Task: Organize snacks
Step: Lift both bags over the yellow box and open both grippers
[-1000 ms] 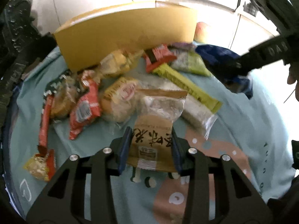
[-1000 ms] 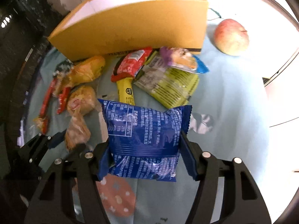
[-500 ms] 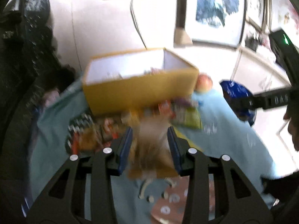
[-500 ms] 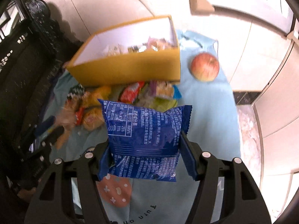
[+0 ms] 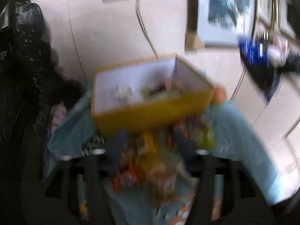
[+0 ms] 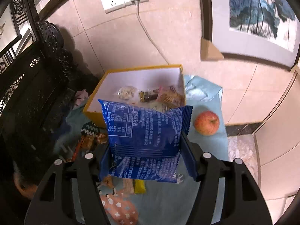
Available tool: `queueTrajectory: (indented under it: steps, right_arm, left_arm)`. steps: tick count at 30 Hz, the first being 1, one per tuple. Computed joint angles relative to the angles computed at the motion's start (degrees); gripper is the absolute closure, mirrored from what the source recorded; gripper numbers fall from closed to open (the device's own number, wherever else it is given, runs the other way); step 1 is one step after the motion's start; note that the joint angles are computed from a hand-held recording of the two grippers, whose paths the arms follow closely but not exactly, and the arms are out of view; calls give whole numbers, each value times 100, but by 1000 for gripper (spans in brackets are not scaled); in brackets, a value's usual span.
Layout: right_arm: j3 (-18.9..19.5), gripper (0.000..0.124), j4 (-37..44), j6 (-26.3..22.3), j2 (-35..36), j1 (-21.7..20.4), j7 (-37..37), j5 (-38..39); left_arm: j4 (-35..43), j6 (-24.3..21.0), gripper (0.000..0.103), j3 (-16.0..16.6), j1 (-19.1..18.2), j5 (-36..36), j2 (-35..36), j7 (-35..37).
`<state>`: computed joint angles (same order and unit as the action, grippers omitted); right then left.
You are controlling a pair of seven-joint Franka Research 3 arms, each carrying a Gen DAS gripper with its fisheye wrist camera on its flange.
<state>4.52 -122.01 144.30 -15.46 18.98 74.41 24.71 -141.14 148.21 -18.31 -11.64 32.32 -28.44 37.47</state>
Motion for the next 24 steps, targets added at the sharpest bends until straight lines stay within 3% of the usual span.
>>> queueTrajectory:
  steps: [1,2,7,10,11,13,18,24]
  right_arm:
    - [-10,59,-134,-45,-28,11,22,58]
    - [-3,59,-148,-98,-14,8,72,58]
    - [72,59,-541,-349,-108,24,260,-47]
    - [81,59,-684,-431,-209,36,249,-148]
    - [75,59,-720,-432,-248,34,242,-163]
    - [48,59,-735,-432,-283,30,248,-137]
    - [-8,59,-845,-353,-387,83,119,71]
    - [9,59,-828,-323,-374,138,27,144]
  left_arm:
    - [-103,-96,18,-151,28,50,54,-179]
    - [-210,-145,16,-255,9,37,192,-377]
    - [-279,-453,17,-324,-139,201,951,-913]
    - [-459,-241,62,-67,-291,99,953,-952]
    - [-545,-84,67,20,-339,40,840,-902]
    - [-664,135,69,136,-430,-122,642,-725]
    - [-1080,278,70,76,-530,-409,-223,-828]
    - [-1205,68,71,-80,-503,-545,-1017,-940]
